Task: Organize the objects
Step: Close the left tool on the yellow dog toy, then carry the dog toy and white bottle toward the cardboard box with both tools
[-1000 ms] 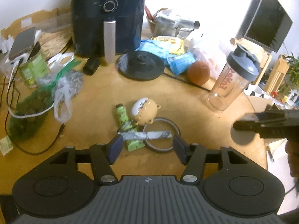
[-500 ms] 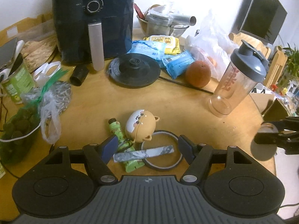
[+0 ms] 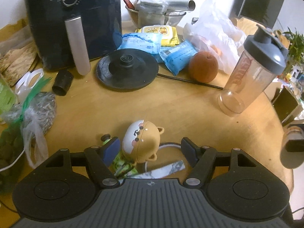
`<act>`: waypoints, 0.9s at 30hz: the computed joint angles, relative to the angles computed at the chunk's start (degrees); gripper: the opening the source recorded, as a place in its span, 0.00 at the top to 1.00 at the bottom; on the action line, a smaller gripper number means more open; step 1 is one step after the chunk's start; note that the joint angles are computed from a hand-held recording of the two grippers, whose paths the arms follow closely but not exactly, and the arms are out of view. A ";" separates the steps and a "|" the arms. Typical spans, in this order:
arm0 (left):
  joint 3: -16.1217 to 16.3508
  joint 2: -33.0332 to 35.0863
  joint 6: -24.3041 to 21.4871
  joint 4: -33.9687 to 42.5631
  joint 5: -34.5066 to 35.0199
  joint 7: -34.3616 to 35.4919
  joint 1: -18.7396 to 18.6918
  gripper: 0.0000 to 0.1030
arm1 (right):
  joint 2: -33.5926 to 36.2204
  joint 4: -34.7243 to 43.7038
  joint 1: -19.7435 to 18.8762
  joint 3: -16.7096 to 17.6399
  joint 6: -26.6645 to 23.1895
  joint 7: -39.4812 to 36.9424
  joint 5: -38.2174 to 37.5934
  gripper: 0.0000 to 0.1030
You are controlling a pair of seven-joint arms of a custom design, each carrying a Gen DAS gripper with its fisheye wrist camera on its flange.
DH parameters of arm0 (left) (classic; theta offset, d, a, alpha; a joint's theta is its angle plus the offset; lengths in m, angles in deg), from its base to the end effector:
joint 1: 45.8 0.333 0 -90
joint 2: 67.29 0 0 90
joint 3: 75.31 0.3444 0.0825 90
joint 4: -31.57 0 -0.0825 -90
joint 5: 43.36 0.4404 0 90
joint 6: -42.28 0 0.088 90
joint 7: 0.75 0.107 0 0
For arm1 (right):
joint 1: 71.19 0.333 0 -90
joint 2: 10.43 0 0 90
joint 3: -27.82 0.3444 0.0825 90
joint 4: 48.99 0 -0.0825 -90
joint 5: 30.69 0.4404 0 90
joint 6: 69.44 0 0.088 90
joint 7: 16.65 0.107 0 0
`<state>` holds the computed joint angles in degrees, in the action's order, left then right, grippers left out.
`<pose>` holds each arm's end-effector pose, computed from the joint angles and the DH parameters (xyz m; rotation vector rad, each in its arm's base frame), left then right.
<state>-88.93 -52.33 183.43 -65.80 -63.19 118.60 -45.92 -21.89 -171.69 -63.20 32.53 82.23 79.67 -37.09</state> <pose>0.7176 -0.1582 0.5068 -1.4278 2.4440 -0.8333 0.5735 0.1354 0.5793 -1.9703 1.6198 -0.6541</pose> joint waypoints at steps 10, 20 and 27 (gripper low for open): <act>-0.05 5.65 -4.18 6.17 4.18 -1.65 -0.24 0.33 | -1.45 -1.16 -0.82 -0.17 -0.53 0.87 0.01 0.38; -0.76 8.76 -7.89 9.63 5.70 -1.74 0.35 0.45 | -2.43 -1.79 -1.64 -0.19 -1.04 1.09 0.21 0.38; -0.56 8.89 -9.45 10.42 6.40 -3.09 0.12 0.47 | -2.36 -1.61 -1.62 -0.35 -1.36 0.20 0.84 0.38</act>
<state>-89.49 -43.45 173.99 -55.38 -56.79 115.51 -45.80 -24.24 -173.30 -64.82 32.18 80.87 79.87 -36.25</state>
